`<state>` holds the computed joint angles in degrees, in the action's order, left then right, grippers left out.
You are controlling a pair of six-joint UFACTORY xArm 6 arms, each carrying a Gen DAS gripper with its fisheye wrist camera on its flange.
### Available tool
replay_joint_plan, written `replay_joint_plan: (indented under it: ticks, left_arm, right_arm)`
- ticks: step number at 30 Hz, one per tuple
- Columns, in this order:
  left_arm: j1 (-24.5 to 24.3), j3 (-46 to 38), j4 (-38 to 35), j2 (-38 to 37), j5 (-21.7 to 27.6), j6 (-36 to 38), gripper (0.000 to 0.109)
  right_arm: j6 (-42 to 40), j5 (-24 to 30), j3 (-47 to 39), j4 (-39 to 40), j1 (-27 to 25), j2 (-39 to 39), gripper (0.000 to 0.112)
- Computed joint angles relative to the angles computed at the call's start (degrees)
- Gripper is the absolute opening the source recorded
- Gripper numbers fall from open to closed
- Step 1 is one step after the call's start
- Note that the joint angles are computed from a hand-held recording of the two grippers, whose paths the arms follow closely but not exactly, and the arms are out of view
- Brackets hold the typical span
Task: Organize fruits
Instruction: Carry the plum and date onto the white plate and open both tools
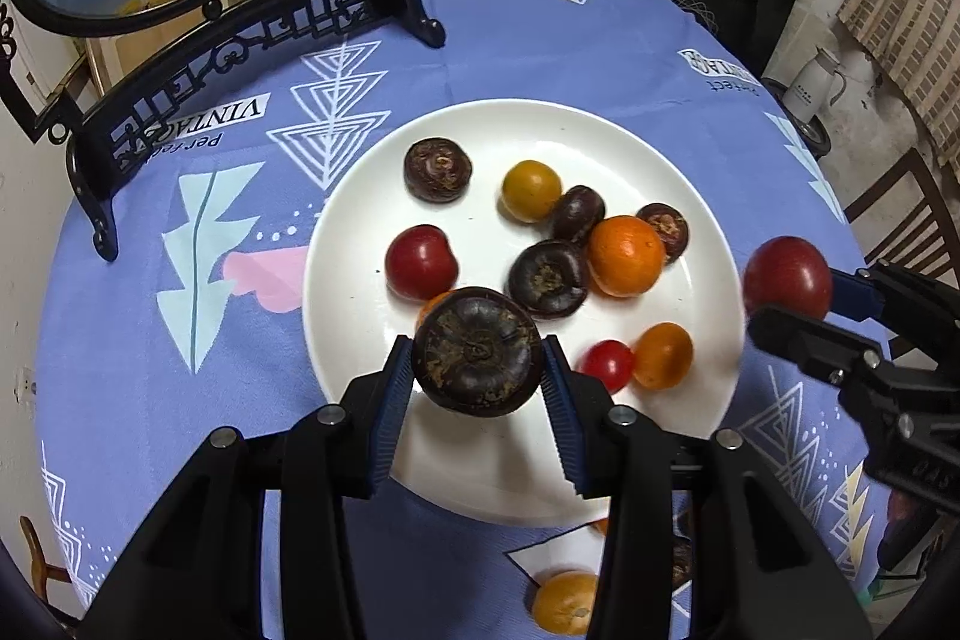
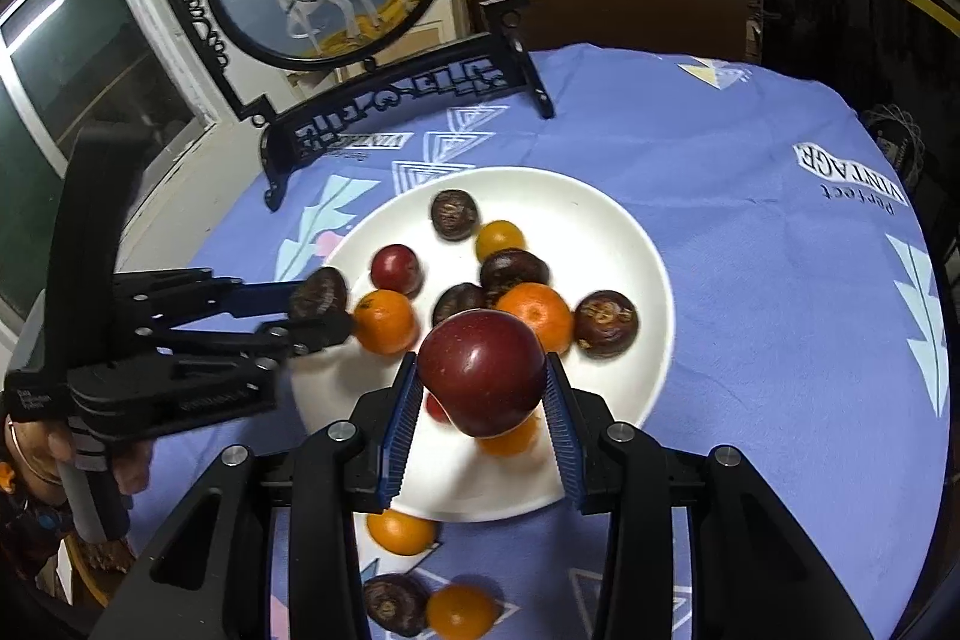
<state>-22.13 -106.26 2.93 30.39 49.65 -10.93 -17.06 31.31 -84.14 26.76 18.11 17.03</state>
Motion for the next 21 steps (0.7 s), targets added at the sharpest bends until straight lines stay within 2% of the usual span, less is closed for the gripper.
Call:
replay_joint_plan:
  ticks: [7, 18, 21]
  left_arm:
    - [-0.24, -3.98, -0.55, 2.85, 1.20, 1.01, 0.042]
    - [-0.32, -13.95, 0.26, 9.03, 5.21, 1.74, 0.042]
    - [-0.44, -14.69, 2.08, 9.63, 4.93, 0.52, 0.047]
  right_arm:
    - [-0.46, 0.83, -3.12, -0.07, 0.00, 2.69, 0.041]
    - [0.76, 2.76, -13.51, -1.12, 0.59, 10.46, 0.041]
    - [1.73, 2.87, -15.88, -2.36, 0.54, 12.32, 0.042]
